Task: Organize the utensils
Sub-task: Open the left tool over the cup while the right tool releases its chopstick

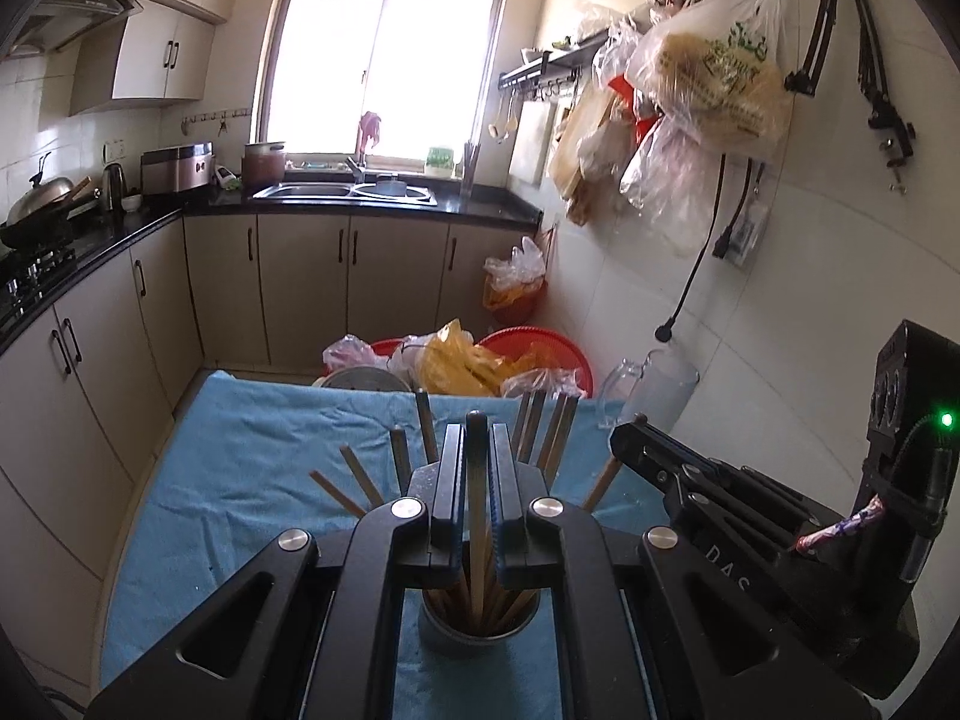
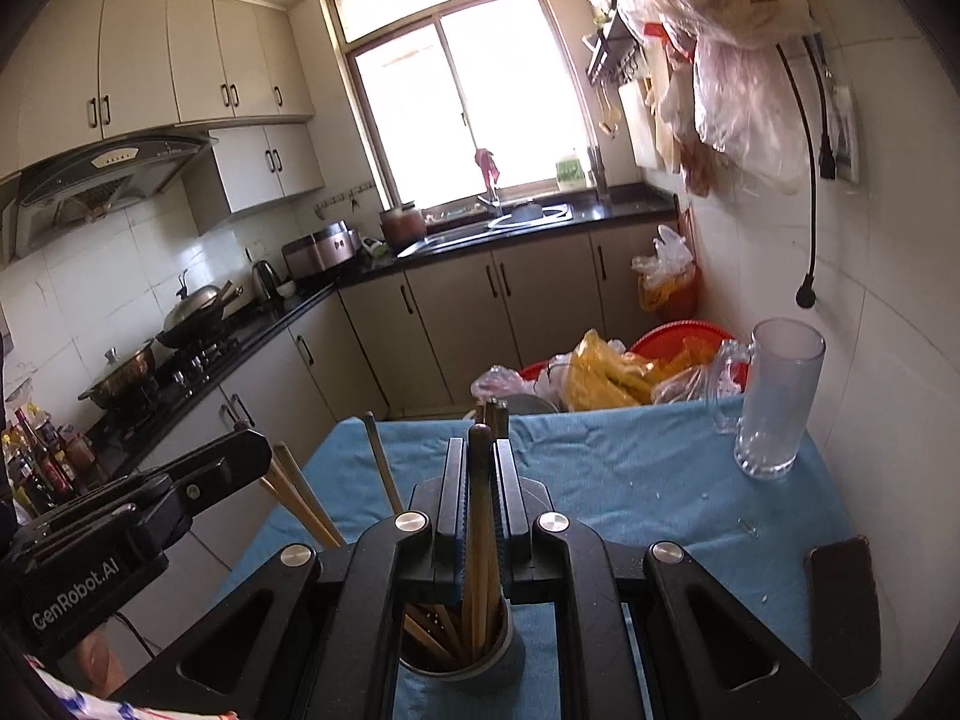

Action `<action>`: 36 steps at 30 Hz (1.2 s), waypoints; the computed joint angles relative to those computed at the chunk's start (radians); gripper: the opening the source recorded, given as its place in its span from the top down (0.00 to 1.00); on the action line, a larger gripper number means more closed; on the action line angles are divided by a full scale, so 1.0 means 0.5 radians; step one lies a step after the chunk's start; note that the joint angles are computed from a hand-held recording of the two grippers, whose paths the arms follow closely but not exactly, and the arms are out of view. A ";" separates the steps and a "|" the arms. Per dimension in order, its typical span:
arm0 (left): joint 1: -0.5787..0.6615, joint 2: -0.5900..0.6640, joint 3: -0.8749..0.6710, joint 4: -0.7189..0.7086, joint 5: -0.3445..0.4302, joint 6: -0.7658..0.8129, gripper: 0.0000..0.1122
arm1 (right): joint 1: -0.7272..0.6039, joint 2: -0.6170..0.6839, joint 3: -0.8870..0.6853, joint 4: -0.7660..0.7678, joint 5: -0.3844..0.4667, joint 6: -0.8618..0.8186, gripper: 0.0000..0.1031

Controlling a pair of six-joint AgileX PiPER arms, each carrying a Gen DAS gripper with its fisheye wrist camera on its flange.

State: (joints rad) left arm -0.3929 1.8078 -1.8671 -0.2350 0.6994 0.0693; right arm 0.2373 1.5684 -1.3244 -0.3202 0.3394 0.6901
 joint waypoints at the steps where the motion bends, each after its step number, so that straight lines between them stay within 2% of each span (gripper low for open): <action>1: -0.002 0.002 0.005 0.006 0.001 -0.003 0.94 | -0.005 0.004 0.010 0.016 -0.008 -0.009 0.92; 5: -0.009 0.000 0.043 0.041 -0.009 -0.028 0.94 | -0.027 0.024 0.022 0.116 -0.023 -0.088 0.92; 12: -0.011 -0.005 0.080 0.095 -0.024 -0.085 0.94 | -0.021 0.028 0.036 0.102 -0.040 -0.089 0.92; 15: -0.013 -0.048 0.120 0.102 -0.048 -0.079 0.94 | 0.012 0.023 0.042 -0.063 -0.035 0.066 0.92; 18: -0.023 -0.105 0.169 0.140 -0.088 -0.097 0.94 | 0.020 0.020 0.036 -0.046 -0.028 0.059 0.92; 20: -0.021 -0.141 0.187 0.156 -0.094 -0.114 0.93 | 0.019 0.018 0.025 -0.028 -0.018 0.050 0.90; 22: -0.007 -0.172 0.200 0.136 -0.088 -0.108 0.93 | 0.016 0.003 0.025 -0.026 -0.018 0.055 0.81; 25: 0.010 -0.235 0.242 0.125 -0.099 -0.106 0.93 | 0.021 -0.025 0.014 -0.085 0.004 0.104 0.76; 30: 0.026 -0.388 0.377 0.167 -0.174 -0.154 0.74 | 0.038 -0.120 0.039 -0.203 0.033 0.221 0.76; 32: 0.023 -0.480 0.473 0.236 -0.239 -0.203 0.70 | 0.055 -0.183 0.076 -0.306 0.048 0.321 0.72; 36: 0.022 -0.668 0.676 0.376 -0.343 -0.291 0.53 | 0.104 -0.317 0.177 -0.483 0.107 0.500 0.64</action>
State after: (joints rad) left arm -0.3820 1.4740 -1.5292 -0.0468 0.5277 -0.0763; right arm 0.2894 1.4097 -1.2358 -0.5617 0.3927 0.9403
